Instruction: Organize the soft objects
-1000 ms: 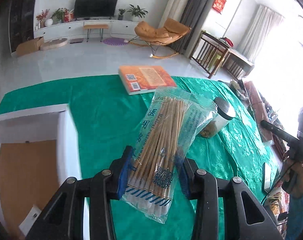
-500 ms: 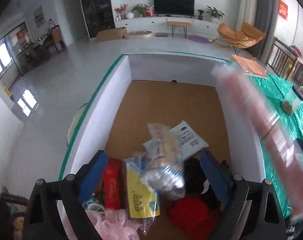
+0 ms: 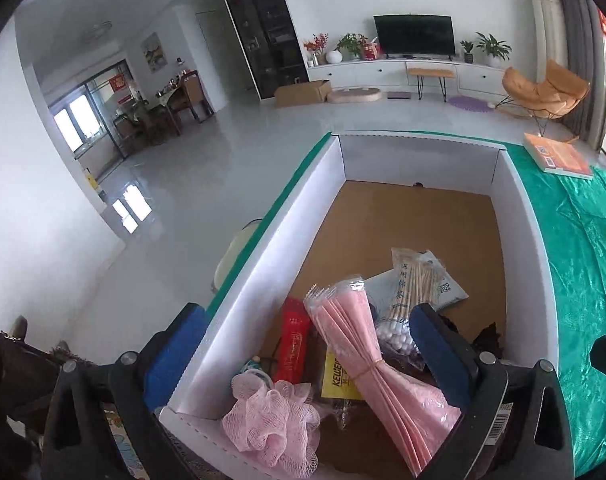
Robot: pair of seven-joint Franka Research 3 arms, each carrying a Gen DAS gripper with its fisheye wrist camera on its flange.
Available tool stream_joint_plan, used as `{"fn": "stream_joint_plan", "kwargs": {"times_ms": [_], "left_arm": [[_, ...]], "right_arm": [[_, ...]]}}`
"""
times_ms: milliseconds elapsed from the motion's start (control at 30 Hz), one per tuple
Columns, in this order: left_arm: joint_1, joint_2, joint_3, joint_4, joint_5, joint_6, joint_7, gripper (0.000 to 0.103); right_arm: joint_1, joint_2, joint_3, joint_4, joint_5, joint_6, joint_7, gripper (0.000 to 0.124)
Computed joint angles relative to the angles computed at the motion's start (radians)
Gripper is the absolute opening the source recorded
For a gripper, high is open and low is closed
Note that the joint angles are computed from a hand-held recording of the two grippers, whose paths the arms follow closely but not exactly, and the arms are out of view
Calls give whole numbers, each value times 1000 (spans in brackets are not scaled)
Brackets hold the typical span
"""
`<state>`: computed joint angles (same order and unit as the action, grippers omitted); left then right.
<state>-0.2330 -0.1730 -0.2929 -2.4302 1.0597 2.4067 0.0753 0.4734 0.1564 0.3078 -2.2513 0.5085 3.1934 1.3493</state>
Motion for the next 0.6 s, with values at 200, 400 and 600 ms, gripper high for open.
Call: {"fn": "stream_joint_plan", "kwargs": {"times_ms": [200, 400, 600], "left_arm": [[-11, -36, -24, -25, 65, -24, -94, 101], [-11, -38, -3, -25, -29, 45, -14, 101], [1, -69, -17, -45, -21, 55, -51, 101]], "right_arm": [[235, -13, -281, -4, -338, -51, 305, 72], [338, -23, -409, 12, -636, -104, 561, 73], [327, -25, -401, 29, -799, -143, 683, 73]]}}
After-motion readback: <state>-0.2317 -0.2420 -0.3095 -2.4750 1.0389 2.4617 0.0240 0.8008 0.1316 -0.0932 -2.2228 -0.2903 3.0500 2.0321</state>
